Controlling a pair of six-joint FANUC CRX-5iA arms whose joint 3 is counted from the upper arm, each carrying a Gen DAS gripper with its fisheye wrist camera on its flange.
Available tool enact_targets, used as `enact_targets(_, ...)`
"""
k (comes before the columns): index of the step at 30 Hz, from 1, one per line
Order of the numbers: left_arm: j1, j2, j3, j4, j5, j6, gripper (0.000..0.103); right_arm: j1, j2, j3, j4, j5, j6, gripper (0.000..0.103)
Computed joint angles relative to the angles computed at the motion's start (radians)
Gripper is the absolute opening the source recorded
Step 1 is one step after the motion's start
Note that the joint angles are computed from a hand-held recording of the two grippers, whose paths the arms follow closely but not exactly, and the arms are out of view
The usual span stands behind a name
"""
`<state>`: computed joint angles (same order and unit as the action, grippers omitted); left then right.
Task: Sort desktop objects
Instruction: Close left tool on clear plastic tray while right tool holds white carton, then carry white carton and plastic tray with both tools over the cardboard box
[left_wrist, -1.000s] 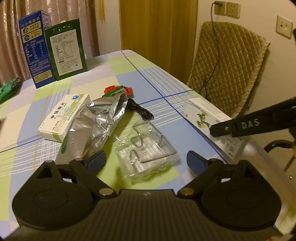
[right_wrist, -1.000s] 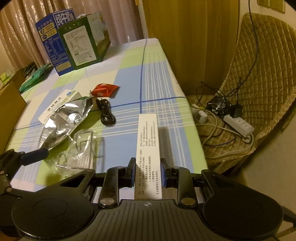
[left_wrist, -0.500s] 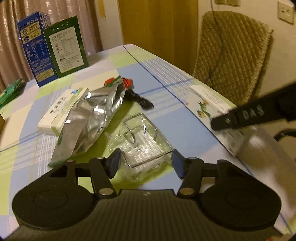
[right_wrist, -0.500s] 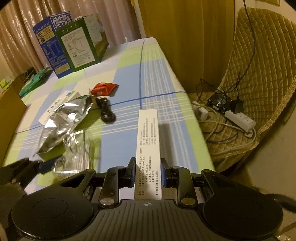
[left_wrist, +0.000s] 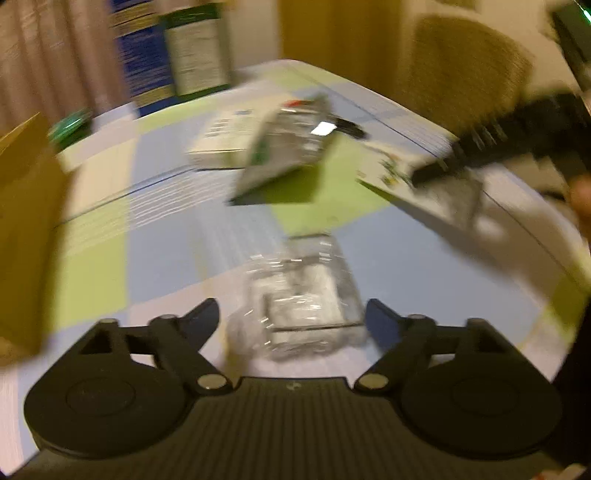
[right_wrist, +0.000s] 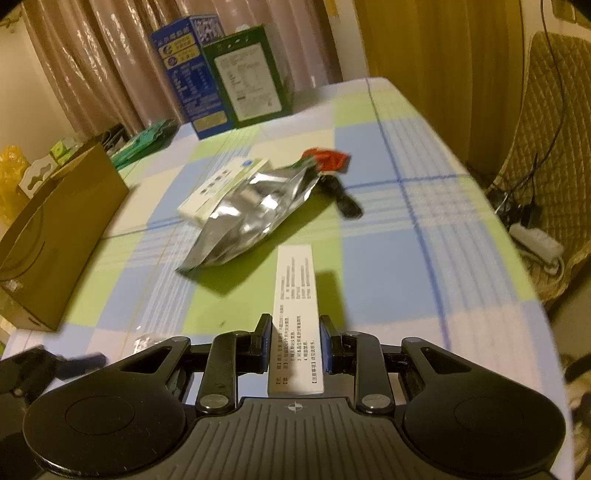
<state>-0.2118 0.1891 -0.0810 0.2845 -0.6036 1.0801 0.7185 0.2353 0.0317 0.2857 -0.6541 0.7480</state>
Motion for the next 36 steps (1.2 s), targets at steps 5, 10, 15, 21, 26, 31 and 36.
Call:
enact_targets(5, -0.025, -0.034, -0.041, -0.043, 0.066, 0.088, 0.086, 0.031, 0.001, -0.01, 0.028, -0.027, -0.028, 0.023)
enact_targets(10, -0.068, -0.025, -0.009, -0.213, 0.11, 0.162, 0.08, 0.04, -0.006, -0.027, 0.064, -0.05, -0.047, 0.023)
enact_targets(15, -0.057, -0.004, -0.01, -0.204, 0.118, 0.165, 0.065, 0.042, 0.003, -0.024, 0.078, -0.071, -0.052, 0.036)
enact_targets(21, -0.052, -0.014, -0.039, -0.159, 0.144, 0.103, 0.051, 0.05, 0.029, -0.002, 0.093, -0.095, -0.008, 0.043)
enact_targets(26, -0.034, -0.032, -0.089, -0.057, 0.167, 0.012, 0.05, 0.055, 0.051, 0.027, 0.092, -0.116, 0.064, 0.045)
enact_targets(31, -0.02, -0.046, -0.115, 0.001, 0.165, -0.045, 0.05, 0.046, 0.077, 0.072, 0.056, -0.139, 0.143, 0.045)
enact_targets(36, -0.013, -0.052, -0.123, 0.023, 0.163, -0.051, 0.05, 0.04, 0.131, 0.155, 0.021, -0.219, 0.262, 0.045)
